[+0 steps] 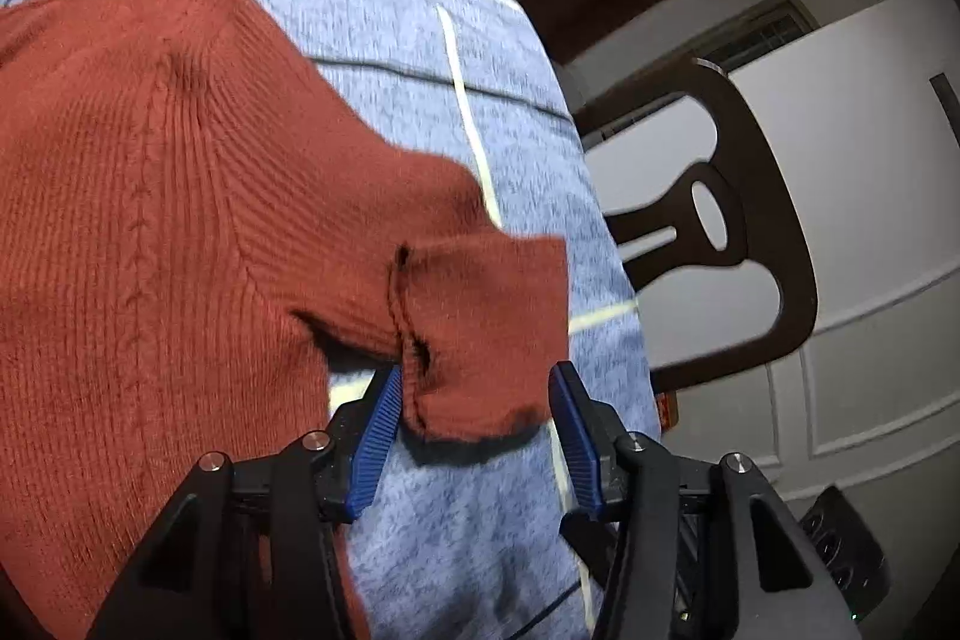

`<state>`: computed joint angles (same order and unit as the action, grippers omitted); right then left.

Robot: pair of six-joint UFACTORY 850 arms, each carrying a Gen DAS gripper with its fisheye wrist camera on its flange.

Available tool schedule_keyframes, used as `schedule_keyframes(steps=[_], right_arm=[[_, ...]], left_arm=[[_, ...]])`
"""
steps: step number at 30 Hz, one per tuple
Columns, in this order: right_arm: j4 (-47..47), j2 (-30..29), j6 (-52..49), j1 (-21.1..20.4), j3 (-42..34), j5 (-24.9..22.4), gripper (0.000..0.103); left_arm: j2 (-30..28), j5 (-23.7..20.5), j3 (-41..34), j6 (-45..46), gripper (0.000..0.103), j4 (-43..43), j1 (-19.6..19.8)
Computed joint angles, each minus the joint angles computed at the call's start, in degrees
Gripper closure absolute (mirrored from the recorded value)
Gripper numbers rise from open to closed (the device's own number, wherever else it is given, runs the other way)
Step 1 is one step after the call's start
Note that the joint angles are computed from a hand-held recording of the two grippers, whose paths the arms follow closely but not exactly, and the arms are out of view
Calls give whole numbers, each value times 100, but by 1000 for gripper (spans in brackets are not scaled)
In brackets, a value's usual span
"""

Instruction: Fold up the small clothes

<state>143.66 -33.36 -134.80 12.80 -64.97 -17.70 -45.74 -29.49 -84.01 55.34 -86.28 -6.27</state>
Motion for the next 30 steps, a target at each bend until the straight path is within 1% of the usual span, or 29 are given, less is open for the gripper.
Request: schedule_keyframes(steps=[1, 3, 5, 6, 10, 12, 14, 16, 20, 23, 26, 30], right_arm=[[-29, 0, 25, -5, -1, 15, 57], [-64, 7, 50, -14, 16, 0, 57], [-80, 32, 63, -19, 53, -7, 57], [-79, 36, 66, -22, 61, -20, 57], [-101, 62, 125, -40, 108, -64, 57], [-103, 67, 146, -40, 116, -58, 57], [-87, 74, 142, -40, 119, -43, 57], [-75, 80, 152, -41, 119, -36, 57], [-118, 95, 200, -39, 119, -41, 57], [-36, 109, 128, -31, 133, -15, 57], [-54, 111, 184, -34, 129, -6, 57], [-20, 94, 180, -7, 60, 20, 57]], left_arm=[[20, 40, -5, 13, 62, 13, -14], [30, 160, -31, 9, 65, 34, -56], [-10, 266, -106, -209, 68, 240, -81], [-31, 261, -130, -316, 71, 323, -74], [-129, 338, -267, -552, 71, 594, -139], [-161, 304, -304, -633, 71, 672, -156], [-167, 240, -308, -506, 72, 593, -178], [-175, 260, -334, -493, 97, 675, -205], [-195, 335, -396, -636, 98, 868, -222], [-138, 427, -334, -475, 98, 719, -191], [22, 404, -165, -13, 98, 295, -102], [280, 489, 53, 697, 98, -276, 3]])
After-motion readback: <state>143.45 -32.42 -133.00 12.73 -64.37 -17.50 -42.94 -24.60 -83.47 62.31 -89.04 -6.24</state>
